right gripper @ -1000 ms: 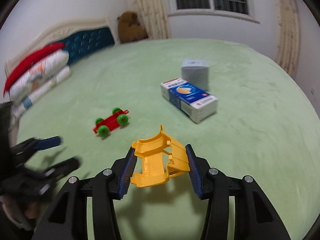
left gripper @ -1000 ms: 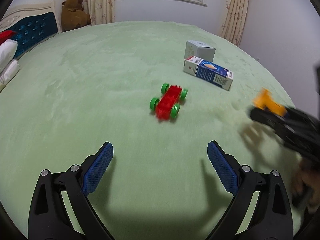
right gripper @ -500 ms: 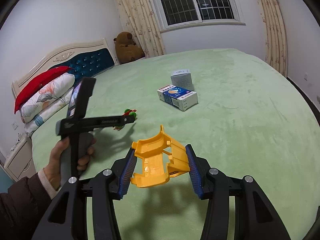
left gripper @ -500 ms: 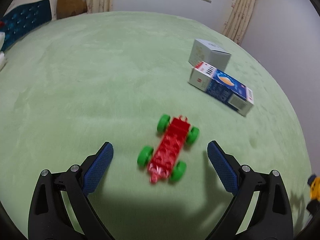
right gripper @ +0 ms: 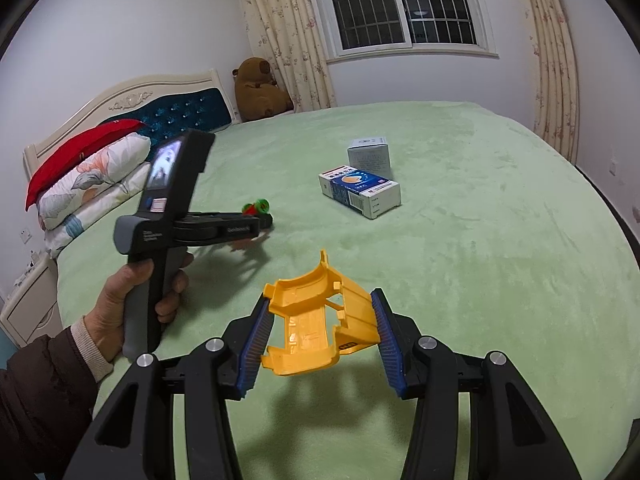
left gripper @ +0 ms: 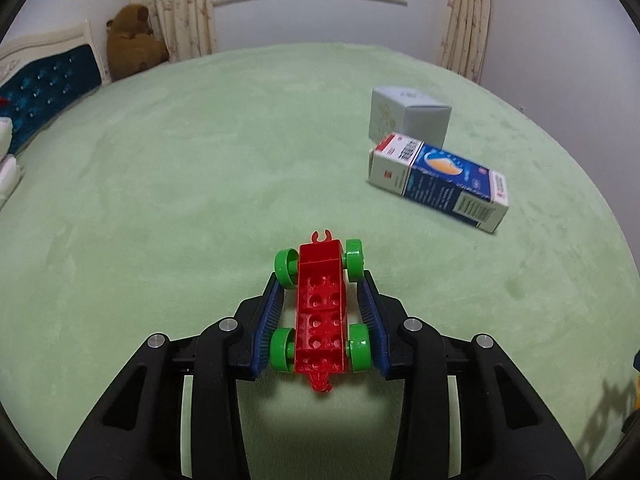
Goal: Collect trash
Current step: 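Grasp the red toy car with the left tool while the right tool holds the yellow piece, then carry car and yellow piece over the orange bin and open both tools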
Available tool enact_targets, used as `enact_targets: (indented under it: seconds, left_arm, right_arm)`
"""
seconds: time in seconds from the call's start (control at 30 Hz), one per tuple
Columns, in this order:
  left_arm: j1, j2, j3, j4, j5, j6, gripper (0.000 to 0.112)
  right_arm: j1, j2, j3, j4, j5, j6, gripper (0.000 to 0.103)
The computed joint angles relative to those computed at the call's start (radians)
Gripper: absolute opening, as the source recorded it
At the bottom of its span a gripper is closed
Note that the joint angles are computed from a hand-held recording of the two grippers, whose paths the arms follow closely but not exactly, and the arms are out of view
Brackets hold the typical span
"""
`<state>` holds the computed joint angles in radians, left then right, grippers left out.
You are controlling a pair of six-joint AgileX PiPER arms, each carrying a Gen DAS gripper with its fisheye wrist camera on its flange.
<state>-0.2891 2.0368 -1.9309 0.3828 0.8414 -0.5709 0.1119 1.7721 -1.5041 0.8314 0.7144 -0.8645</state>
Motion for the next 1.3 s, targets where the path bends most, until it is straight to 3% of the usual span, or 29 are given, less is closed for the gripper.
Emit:
enact_targets:
  seconds: [0.53,0.8,0.9,1.03,1.2,1.3]
  left_arm:
    - [-0.138,-0.142,0.174,0.203,0.045,-0.212,0.038]
    - [-0.302,-0.378,0.495,0.370,0.028,-0.517,0.038]
    - [-0.404,-0.434,0.595,0.463,0.091,-0.625,0.038]
    - [-0.487,-0.503,0.719,0.483,0.091,-0.725,0.038]
    - [-0.611,-0.594,0.846,0.515,0.126,-0.868,0.038]
    - [-0.727,-0.659,0.916,0.543,0.167,-0.949,0.038]
  right_arm:
    - [0.000,-0.034,0.022,-0.033,-0.035,0.033,0.049]
    - [-0.023,-0.109,0.114,0.010,-0.081,-0.025,0.049]
    - [-0.041,-0.156,0.183,0.047,-0.089,-0.056,0.049]
    - [-0.094,-0.253,0.315,0.130,-0.089,-0.138,0.049]
    - [-0.204,-0.382,0.455,0.183,-0.002,-0.189,0.049]
    - [-0.294,-0.469,0.531,0.194,0.125,-0.211,0.049]
